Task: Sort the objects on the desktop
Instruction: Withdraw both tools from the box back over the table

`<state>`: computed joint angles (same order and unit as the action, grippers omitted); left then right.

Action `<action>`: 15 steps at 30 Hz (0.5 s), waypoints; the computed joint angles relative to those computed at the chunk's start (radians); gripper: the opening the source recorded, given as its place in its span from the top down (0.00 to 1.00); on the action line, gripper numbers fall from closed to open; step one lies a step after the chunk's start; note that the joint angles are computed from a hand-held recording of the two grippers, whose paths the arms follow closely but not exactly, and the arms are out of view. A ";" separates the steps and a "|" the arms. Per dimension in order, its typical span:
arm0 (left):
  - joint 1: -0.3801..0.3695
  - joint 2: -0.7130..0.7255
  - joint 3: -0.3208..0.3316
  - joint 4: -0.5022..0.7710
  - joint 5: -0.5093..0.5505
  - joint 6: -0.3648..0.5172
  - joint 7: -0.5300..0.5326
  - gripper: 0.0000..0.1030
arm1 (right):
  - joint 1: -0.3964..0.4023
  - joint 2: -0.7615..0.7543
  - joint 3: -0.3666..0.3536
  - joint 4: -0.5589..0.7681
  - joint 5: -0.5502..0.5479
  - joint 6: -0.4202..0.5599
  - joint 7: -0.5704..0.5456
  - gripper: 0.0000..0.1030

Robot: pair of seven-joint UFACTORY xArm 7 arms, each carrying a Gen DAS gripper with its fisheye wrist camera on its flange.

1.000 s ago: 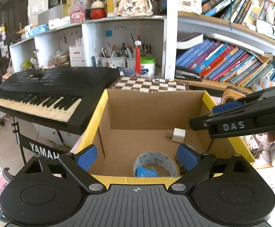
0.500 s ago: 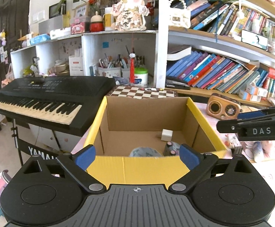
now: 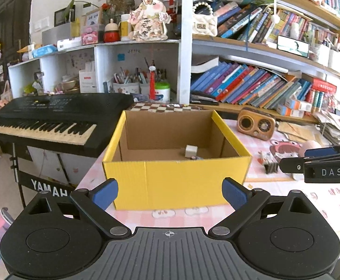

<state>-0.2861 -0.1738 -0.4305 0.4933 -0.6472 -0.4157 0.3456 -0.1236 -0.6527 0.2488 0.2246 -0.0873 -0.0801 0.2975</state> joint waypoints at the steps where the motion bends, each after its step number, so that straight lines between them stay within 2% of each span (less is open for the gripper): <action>1: -0.011 -0.014 0.009 -0.016 0.012 0.003 -0.014 0.05 | 0.001 -0.027 0.010 -0.015 0.005 0.012 0.011 0.43; 5: -0.017 -0.067 0.010 -0.069 0.060 0.014 -0.069 0.05 | 0.010 -0.134 0.041 -0.071 0.011 0.064 0.066 0.41; 15: 0.047 -0.204 -0.083 -0.186 0.144 0.056 -0.192 0.05 | 0.080 -0.395 0.097 -0.190 -0.021 0.215 0.278 0.39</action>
